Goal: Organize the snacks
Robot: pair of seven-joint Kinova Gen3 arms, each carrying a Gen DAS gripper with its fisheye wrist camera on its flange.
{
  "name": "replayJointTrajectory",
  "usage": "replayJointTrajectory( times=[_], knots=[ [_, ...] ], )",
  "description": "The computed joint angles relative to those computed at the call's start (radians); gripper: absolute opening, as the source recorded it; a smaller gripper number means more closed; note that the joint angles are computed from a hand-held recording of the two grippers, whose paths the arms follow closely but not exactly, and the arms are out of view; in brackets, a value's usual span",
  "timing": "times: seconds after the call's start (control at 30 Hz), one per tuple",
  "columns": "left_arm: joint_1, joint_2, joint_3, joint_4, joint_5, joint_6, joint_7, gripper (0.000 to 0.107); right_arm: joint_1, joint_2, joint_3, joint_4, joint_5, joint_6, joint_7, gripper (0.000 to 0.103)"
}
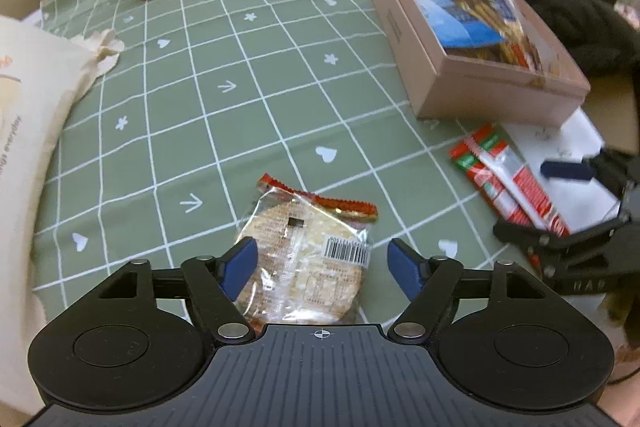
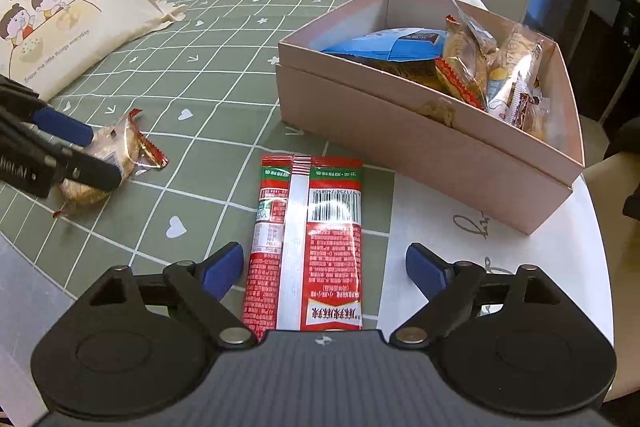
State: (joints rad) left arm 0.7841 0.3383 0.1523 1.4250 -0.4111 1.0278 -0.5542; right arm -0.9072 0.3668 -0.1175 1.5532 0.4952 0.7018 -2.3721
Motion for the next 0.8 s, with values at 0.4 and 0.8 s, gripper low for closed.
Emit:
replayJointTrajectory(
  times=[0.4, 0.8],
  knots=[
    [0.029, -0.026, 0.012, 0.045, 0.000, -0.051, 0.006, 0.080, 0.051, 0.022, -0.023, -0.071, -0.122, -0.005, 0.135, 0.055],
    [0.071, -0.038, 0.039, 0.071, -0.035, -0.075, 0.104, 0.081, 0.045, -0.047, -0.044, 0.020, -0.183, -0.027, 0.239, 0.057]
  ],
)
